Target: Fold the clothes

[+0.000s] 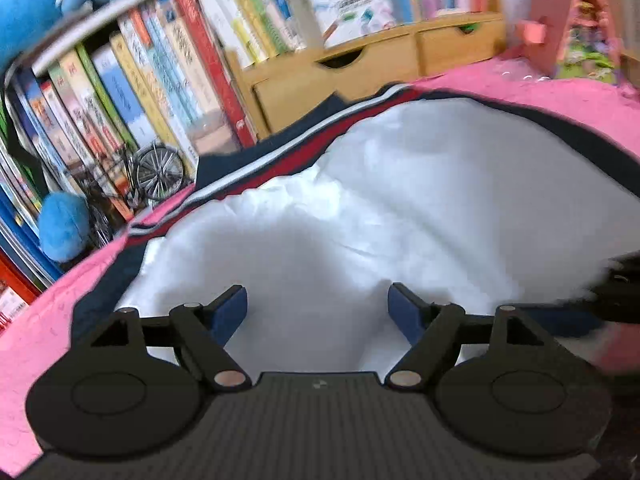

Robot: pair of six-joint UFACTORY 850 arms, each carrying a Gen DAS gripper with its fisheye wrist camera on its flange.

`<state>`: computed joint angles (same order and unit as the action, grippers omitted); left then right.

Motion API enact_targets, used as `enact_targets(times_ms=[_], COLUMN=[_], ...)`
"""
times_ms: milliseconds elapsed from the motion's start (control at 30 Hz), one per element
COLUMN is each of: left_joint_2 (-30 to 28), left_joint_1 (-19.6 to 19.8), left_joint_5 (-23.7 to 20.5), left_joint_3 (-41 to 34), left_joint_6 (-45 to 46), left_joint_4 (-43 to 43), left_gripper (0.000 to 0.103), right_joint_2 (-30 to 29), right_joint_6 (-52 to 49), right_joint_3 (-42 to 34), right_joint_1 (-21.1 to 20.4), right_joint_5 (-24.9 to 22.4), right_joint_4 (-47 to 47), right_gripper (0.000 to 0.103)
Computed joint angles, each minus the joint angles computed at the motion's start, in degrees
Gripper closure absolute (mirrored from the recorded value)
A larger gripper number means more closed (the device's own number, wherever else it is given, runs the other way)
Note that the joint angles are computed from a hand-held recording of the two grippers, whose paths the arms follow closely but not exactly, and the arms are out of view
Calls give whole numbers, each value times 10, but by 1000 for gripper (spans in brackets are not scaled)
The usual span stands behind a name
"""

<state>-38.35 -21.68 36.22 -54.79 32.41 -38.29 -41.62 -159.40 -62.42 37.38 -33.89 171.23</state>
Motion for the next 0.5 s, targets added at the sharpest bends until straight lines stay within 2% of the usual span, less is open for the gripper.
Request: enact_targets(times_ms=[100,167,233,300,433,500], left_joint_2=[-49,-72,-92,-97,-50,-2], left_joint_1=[13,22,31,39,44,39], left_joint_5=[4,4,2,-19,-48,-24], left_joint_3=[-80,-121,-160,-179,-116,-34], left_joint_6=[65,104,142,150,58,-53], left_joint_4=[-114,-168,-221,-254,-194,-92], left_gripper=[18,0,0,0,14,14], right_joint_2=[0,0,0,-1,-2,-2], right_joint_6=[19,36,52,58,82,88], right_joint_3=[1,3,3,3,3,4], right_joint_1=[-3,-6,-10,-11,-16,-17], right_joint_5=[-4,-8,-12,-13,-20,-22], right_joint_4=[-16,-31,-45,-50,-72,-78], right_gripper=[76,75,75,75,74,73])
